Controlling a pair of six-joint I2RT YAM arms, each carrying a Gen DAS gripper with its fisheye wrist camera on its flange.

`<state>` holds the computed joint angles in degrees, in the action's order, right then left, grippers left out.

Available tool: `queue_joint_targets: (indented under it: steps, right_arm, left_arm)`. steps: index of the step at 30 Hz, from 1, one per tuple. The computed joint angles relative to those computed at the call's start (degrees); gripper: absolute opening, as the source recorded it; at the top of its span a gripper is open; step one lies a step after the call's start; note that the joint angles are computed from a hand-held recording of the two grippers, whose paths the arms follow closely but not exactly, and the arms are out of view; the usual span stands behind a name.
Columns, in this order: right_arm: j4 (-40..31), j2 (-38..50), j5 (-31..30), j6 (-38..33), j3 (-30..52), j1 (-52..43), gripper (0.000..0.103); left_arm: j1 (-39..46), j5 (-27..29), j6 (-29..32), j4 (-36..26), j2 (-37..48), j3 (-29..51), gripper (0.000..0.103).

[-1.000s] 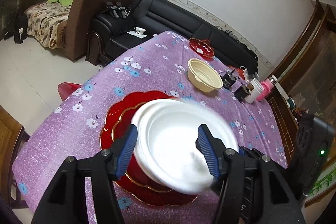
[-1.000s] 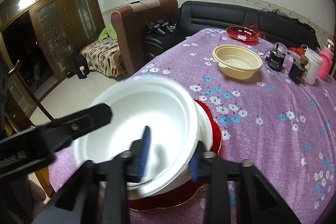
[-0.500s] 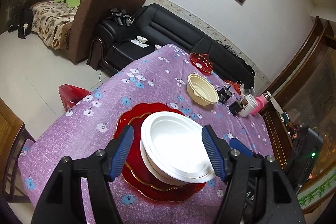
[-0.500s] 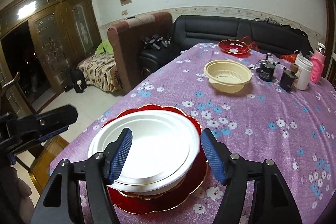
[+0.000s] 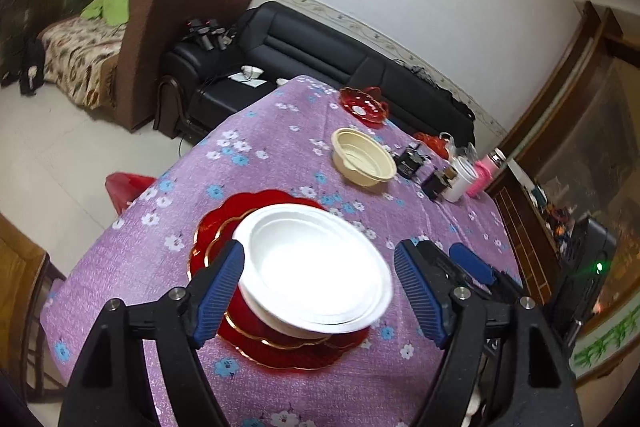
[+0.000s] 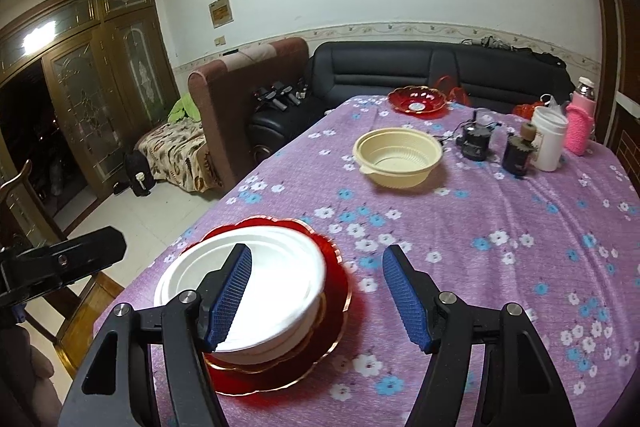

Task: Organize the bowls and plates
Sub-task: 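Withdraw both grippers and move them to the cream plastic bowl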

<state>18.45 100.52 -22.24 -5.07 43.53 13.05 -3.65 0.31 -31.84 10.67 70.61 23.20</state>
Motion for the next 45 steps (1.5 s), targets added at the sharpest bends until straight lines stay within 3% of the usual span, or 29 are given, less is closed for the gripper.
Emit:
queue_joint_targets:
  steps: [10, 18, 22, 27, 35, 40, 45]
  right_arm:
    - [-4.8, -1.6, -4.1, -1.2, 4.4, -8.0, 0.079]
    - [-8.6, 1.0, -4.6, -0.7, 10.5, -11.4, 0.079]
    - [-9.5, 3.6, -4.4, -1.3, 13.7, -12.1, 0.079]
    - [-11.4, 10.2, -3.1, -0.3, 20.3, -12.9, 0.079]
    - [-19.6, 25.2, -3.8, 3.7, 37.1, -15.1, 0.079]
    - [-24.8, 33.0, -5.0, 6.5, 46.8, -16.0, 0.080]
    - [-25.7, 36.4, -4.6, 6.5, 50.0, -15.7, 0.080]
  left_arm:
    - [-2.0, 0.7, 4.8, -14.4, 0.5, 13.4, 0.084]
    - [-3.1, 2.4, 5.8, -18.9, 8.5, 24.0, 0.084]
    - [-4.8, 0.8, 6.9, -18.6, 15.8, 30.2, 0.084]
    - [-3.0, 3.3, 6.4, -19.2, 25.8, 39.2, 0.084]
    - [0.4, 5.6, 4.8, -22.4, 43.2, 55.2, 0.084]
    - [-0.9, -0.3, 7.0, -22.3, 48.3, 58.8, 0.084]
    - [-5.2, -15.0, 11.2, -20.9, 48.6, 57.5, 0.084]
